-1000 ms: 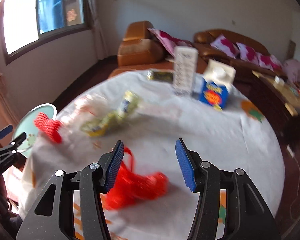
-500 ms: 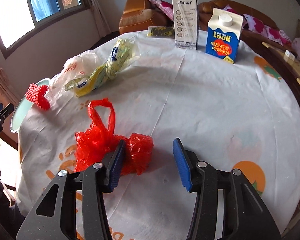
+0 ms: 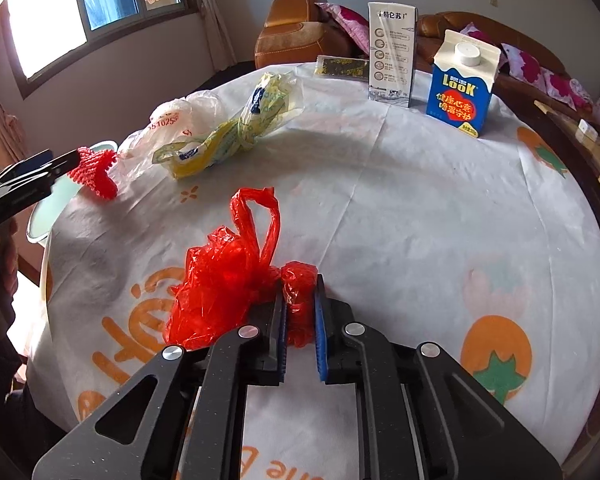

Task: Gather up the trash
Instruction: 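Grasp the red plastic bag with the right tool while the left tool grasps the red mesh sleeve, then carry the red plastic bag and red mesh sleeve over the green bin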

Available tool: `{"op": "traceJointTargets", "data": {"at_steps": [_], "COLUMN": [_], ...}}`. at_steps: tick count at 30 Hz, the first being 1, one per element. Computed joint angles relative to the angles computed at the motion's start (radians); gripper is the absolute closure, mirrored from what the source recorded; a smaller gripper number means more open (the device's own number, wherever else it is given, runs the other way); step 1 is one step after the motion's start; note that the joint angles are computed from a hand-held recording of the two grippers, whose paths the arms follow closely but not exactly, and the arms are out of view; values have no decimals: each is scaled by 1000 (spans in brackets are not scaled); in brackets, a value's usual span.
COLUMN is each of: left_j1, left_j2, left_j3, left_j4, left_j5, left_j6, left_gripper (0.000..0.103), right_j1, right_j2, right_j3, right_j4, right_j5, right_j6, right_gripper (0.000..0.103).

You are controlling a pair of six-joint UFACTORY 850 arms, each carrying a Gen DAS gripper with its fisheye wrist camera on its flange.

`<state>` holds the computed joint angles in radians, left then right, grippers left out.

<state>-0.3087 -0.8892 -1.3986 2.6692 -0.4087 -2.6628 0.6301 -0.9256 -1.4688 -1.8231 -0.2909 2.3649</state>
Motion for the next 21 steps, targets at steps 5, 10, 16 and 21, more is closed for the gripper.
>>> {"op": "traceJointTargets", "data": {"at_steps": [5,10,16,21], "left_j1": [-13,-19,-17,-16], "left_j2": [-28,-15,36,111], "left_j3": [-24,-9,56,143], "left_j4": [62,182,261,325], "left_j5": [37,63,26,-48], "left_j6": [-35,-114,-198,-273], "left_gripper": [48,92,93,93], "right_j1": [-3,6,20,31], "right_j2": [12,21,54,86], "right_j3": [24,38,82,108], "right_j4": [-60,-81,-211,-262], "right_j5": [2,-20,-61,-102], "right_j6": [72,90,242,303], "right_gripper": [91,93,94,94]}}
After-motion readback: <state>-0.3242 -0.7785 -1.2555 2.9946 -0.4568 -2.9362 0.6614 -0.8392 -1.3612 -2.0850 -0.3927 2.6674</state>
